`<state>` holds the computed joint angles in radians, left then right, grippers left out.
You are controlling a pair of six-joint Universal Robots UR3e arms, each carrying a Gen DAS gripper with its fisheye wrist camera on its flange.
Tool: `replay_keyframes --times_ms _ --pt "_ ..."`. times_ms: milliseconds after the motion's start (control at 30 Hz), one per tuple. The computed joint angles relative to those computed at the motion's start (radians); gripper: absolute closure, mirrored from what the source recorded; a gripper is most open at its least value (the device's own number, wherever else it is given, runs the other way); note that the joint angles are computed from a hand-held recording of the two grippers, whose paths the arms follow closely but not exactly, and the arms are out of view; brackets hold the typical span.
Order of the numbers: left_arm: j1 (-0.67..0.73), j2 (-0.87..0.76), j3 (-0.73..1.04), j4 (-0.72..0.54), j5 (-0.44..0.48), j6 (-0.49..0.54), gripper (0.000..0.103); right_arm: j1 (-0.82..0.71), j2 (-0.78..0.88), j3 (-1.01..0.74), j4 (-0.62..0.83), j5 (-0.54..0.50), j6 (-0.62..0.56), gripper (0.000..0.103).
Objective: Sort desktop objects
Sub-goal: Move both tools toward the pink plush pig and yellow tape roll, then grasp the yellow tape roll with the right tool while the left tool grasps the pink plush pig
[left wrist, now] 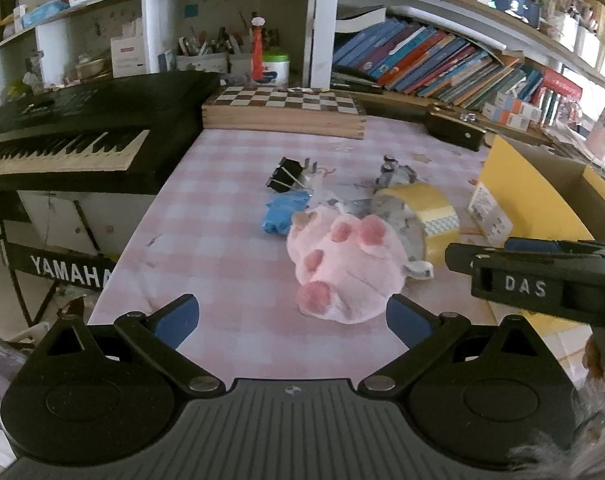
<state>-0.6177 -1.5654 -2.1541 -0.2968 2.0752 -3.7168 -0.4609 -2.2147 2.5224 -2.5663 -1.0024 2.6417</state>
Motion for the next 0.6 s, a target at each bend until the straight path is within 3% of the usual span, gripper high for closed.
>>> replay_keyframes --times_ms 167,433,500,600 --pt "0.047 -0.024 0.011 0.030 -0.054 0.045 0.002 0.141 0.283 -0.096 -0.203 -0.113 0.079 0.039" --pt "0.073 -0.147 0.126 0.007 -0.126 0.140 0.002 0.232 0.518 -0.296 -0.136 -0.131 -0.069 0.042" --pt "0.080 -0.182 0.161 0.002 -0.139 0.159 0.002 0.227 0.538 -0.327 -0.109 -0.121 -0.088 0.063" --pt "0.076 -0.254 0.232 -0.007 -0.131 0.193 0.001 0.212 0.542 -0.358 -0.060 -0.108 -0.097 0.063"
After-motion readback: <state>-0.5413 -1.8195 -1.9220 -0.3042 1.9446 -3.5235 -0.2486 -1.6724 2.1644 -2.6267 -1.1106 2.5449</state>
